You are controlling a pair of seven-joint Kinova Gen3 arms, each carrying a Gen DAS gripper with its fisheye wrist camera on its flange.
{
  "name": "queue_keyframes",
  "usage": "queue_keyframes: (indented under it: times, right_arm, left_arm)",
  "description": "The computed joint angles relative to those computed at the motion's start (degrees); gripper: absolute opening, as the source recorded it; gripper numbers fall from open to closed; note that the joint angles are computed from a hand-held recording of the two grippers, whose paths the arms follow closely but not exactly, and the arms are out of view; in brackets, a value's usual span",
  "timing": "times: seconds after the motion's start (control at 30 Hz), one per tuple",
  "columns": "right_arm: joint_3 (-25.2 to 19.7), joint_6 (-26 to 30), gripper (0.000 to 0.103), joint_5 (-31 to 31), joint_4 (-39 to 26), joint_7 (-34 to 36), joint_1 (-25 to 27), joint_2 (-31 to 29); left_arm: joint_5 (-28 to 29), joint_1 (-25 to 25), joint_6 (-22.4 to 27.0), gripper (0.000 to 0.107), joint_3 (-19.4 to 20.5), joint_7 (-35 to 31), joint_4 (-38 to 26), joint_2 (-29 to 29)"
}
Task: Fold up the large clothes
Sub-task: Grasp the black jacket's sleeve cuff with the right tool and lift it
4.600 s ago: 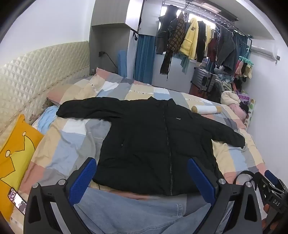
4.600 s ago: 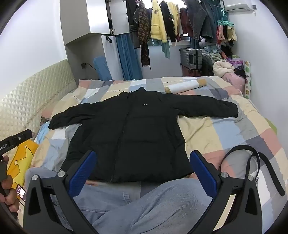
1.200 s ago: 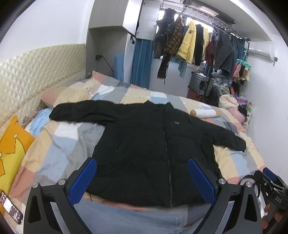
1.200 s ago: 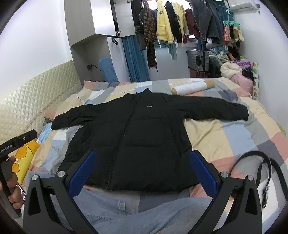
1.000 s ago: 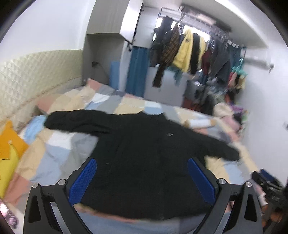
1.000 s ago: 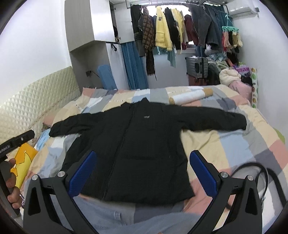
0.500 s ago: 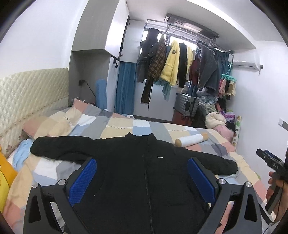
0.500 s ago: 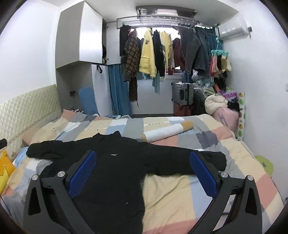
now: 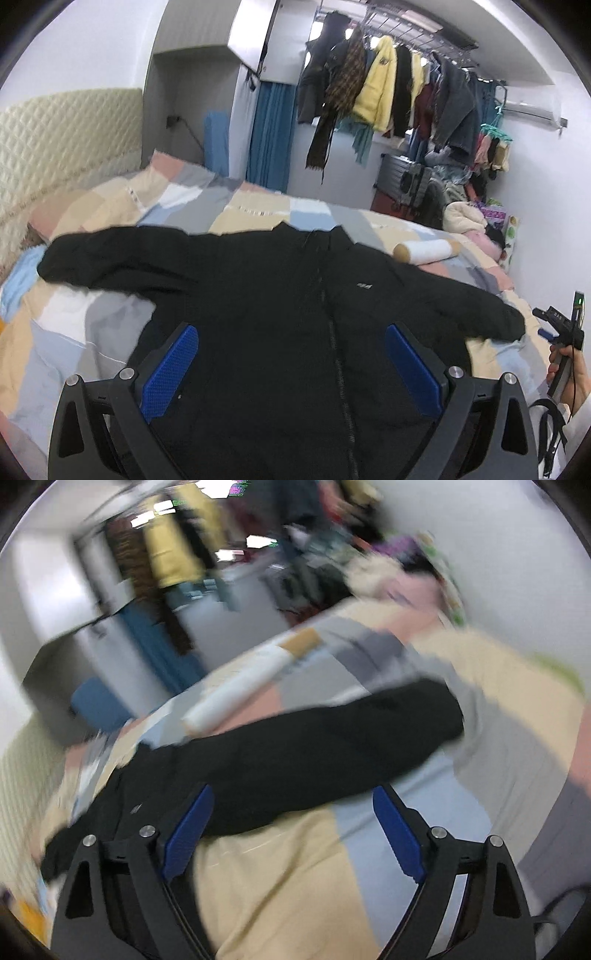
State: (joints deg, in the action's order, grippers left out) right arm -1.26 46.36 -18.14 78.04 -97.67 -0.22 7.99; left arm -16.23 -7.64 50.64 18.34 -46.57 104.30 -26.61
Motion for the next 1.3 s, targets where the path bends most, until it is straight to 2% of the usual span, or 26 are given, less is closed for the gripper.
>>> queue_keyframes:
  times: [0.13,0.27,0.33,0.37,0.4,0.57,0.67,0.77,0.87,1.03,1.1,1.17,1.3]
  right_arm:
    - [0.60,-3.66,0.083,-7.73,1.66,0.06,5.16,5.43]
    - [0.54,-7.24,0.082,-9.06,1.19,-3.89,7.35,10.52]
    - [-0.43,-9.94,0.077,-9.87,0.95,-3.89,8.85,12.99]
    - [-1.50,-11.45,0.067,-10.22,0.66,-2.83,9.63,14.18]
    - [-2.48,-12.66,0.063,-10.26,0.39,-1.91,10.37,15.06]
    - [-11.67,-24.11,0.057,-17.94,1.70,7.58,17.57,18.66]
    - [-17.17,-28.06,0.055,-21.10,0.57,12.42,21.35,21.59]
    - [-19.45,-29.05,0.050,-21.50,-2.19,13.44,22.35,24.21]
    - [-20.74,-28.83,0.042,-20.63,-5.48,14.57,22.77,26.23]
    - [-25.44,-28.34,0.030,-21.63,-8.35,18.77,26.20,28.93]
    - [-24.88,-28.01,0.022,-21.52,-8.97,19.04,25.86,29.05]
    - [-23.87,-27.95,0.018,-21.20,-8.98,19.04,25.38,28.48]
    - [-18.21,-26.46,0.016,-18.58,-9.49,15.57,21.84,25.74]
  left_arm:
    - [-0.30,-1.01,-5.01,0.102,-0.86,1.48,3.63,3.26]
    - [-2.62,-1.50,-7.65,0.102,-0.34,4.21,5.16,7.12]
    - [-4.54,-1.12,-8.27,0.102,0.06,5.80,5.38,8.77]
    - [-5.67,-0.90,-9.03,0.102,0.27,6.77,5.55,9.69]
    - [-6.85,-0.64,-9.46,0.102,0.63,7.92,5.43,10.45]
    - [-16.50,-0.98,-11.56,0.102,4.90,17.26,5.26,15.55]
    - [-18.15,0.98,-10.67,0.102,4.55,19.38,4.05,18.91]
    - [-18.61,3.03,-9.68,0.102,3.55,21.48,2.43,21.65]
    - [-21.55,5.61,-6.11,0.102,3.49,24.93,-0.05,24.44]
    - [-22.21,9.91,-2.49,0.102,1.31,25.18,-2.83,26.40]
    - [-22.15,11.41,-1.59,0.102,0.06,24.71,-3.23,26.33]
    - [-21.91,12.65,-1.28,0.102,-1.50,23.73,-2.83,25.45]
    - [-21.21,14.79,-0.99,0.102,-5.08,21.72,-1.76,23.56]
